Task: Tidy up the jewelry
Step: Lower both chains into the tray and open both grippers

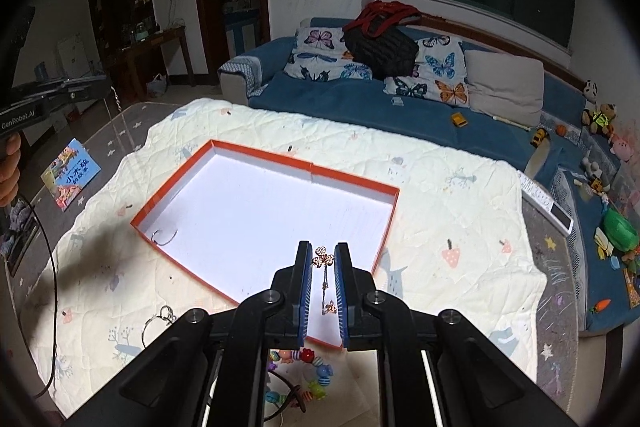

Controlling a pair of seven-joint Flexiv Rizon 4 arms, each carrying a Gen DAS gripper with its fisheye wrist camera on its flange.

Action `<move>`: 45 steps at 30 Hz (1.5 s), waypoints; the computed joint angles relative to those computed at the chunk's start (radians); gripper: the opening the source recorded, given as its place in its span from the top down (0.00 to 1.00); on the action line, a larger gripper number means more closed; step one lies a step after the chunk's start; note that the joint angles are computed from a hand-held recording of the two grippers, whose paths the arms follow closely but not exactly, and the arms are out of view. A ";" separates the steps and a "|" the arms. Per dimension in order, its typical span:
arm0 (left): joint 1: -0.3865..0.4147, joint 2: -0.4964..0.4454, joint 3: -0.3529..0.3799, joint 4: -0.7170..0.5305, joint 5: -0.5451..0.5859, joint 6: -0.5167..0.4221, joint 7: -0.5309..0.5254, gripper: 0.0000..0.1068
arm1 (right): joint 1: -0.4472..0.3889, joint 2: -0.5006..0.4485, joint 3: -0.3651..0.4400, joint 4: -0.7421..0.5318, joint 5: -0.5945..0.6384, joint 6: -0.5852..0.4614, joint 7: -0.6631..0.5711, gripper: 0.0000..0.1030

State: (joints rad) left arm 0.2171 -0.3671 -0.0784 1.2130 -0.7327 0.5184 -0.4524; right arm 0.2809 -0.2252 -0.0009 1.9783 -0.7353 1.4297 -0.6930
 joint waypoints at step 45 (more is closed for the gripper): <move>-0.044 -0.043 0.021 0.191 0.185 0.052 -0.042 0.52 | 0.044 -0.061 0.006 0.000 0.156 -0.096 -0.079 0.65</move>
